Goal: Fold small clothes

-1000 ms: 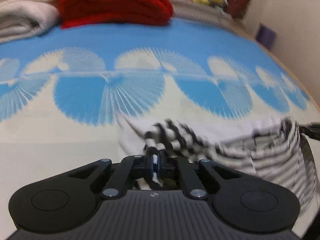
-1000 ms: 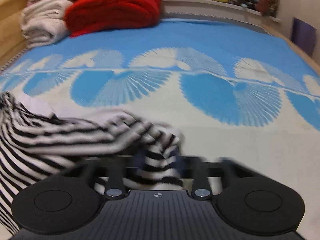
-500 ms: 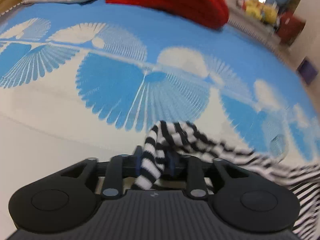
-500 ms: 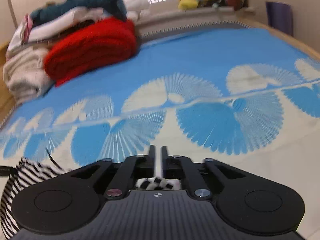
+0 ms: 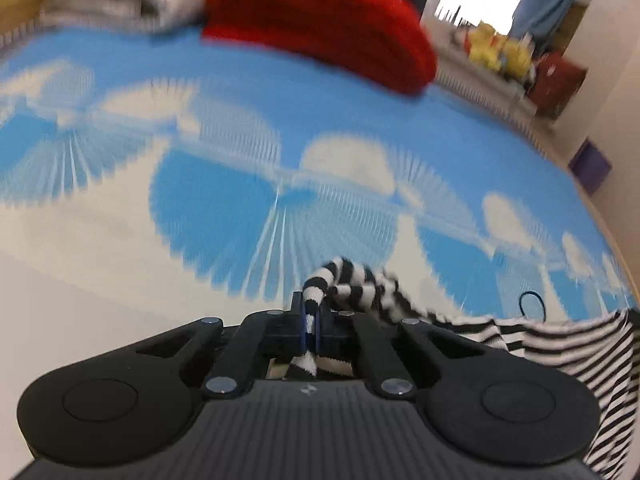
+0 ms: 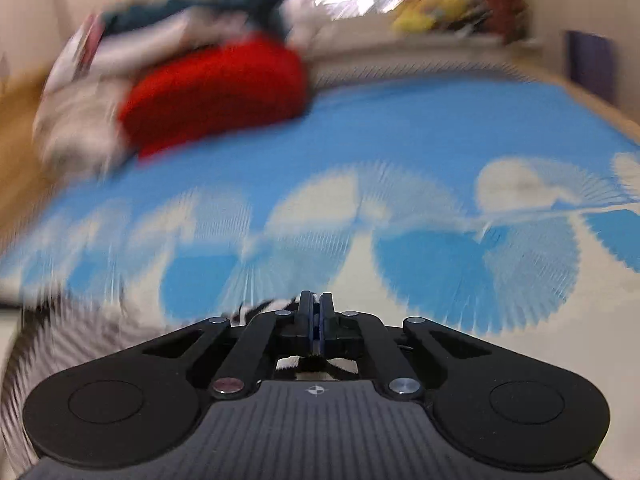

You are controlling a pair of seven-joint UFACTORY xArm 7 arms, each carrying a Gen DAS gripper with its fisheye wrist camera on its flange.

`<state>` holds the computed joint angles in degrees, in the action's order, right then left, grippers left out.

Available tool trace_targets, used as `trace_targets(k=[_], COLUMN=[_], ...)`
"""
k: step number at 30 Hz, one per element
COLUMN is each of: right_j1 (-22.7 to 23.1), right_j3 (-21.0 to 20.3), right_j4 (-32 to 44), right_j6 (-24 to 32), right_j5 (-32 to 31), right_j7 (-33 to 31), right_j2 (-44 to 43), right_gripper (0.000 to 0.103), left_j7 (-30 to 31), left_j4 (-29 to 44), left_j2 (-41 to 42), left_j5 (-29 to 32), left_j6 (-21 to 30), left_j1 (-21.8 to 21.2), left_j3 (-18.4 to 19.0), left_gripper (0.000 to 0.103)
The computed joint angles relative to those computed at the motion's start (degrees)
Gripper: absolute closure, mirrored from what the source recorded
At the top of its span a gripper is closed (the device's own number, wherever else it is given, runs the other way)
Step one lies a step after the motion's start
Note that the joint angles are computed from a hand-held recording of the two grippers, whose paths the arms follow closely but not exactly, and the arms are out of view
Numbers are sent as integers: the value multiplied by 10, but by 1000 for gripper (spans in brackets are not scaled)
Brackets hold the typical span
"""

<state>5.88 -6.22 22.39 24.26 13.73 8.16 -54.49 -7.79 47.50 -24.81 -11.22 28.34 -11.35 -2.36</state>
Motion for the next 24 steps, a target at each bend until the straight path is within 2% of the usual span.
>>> trace_targets(k=[3, 5, 6, 7, 8, 9, 10, 11, 12, 14, 15, 16, 18, 20, 22, 24], right_j1=[-52, -74, -76, -96, -115, -117, -107, -100, -99, -109, -109, -99, -69, -52, -50, -57], right_j3=[59, 88, 93, 120, 148, 160, 157, 153, 151, 151, 143, 121, 68, 27, 12, 16], right_j4=[-2, 7, 13, 26, 41, 58, 67, 67, 61, 57, 55, 55, 61, 70, 71, 57], right_j6=[-81, -102, -90, -57, -14, 44, 87, 106, 101, 92, 93, 104, 155, 217, 270, 345], right_j5=[-23, -48, -63, -92, -122, -140, -141, -143, -152, -178, -179, -168, -135, -96, -71, -59], right_j7=[51, 76, 77, 83, 94, 100, 108, 120, 135, 168, 182, 184, 167, 158, 155, 161], right_j2=[23, 54, 70, 95, 119, 147, 164, 164, 147, 101, 69, 34, -26, -82, -129, -193], right_gripper=[102, 102, 102, 101, 100, 100, 98, 98, 90, 72, 58, 54, 54, 54, 50, 46], left_j7=[-22, -53, -64, -64, -62, -73, -81, -88, -88, -71, -56, -46, -47, -38, -35, -38], left_j4=[-11, -4, 6, 18, 31, 34, 33, 46, 48, 42, 43, 49, 76, 77, 59, 21], left_j2=[-6, 8, 23, 39, 56, 57, 51, 46, 34, -7, -27, -44, -71, -111, -164, -211], left_j5=[29, 79, 94, 91, 83, 92, 111, 134, 137, 101, 76, 57, 35, 11, -7, -23], left_j6=[-53, -34, 0, 38, 82, 101, 97, 114, 114, 106, 113, 132, 203, 252, 294, 321], left_j1=[17, 43, 47, 38, 29, 29, 31, 35, 33, 19, 10, 6, 12, 14, 19, 25], left_j3=[-23, -52, -59, -53, -46, -49, -54, -59, -55, -29, -12, 1, 15, 30, 41, 48], left_gripper=[99, 99, 90, 74, 62, 57, 51, 50, 50, 48, 46, 45, 45, 45, 45, 44])
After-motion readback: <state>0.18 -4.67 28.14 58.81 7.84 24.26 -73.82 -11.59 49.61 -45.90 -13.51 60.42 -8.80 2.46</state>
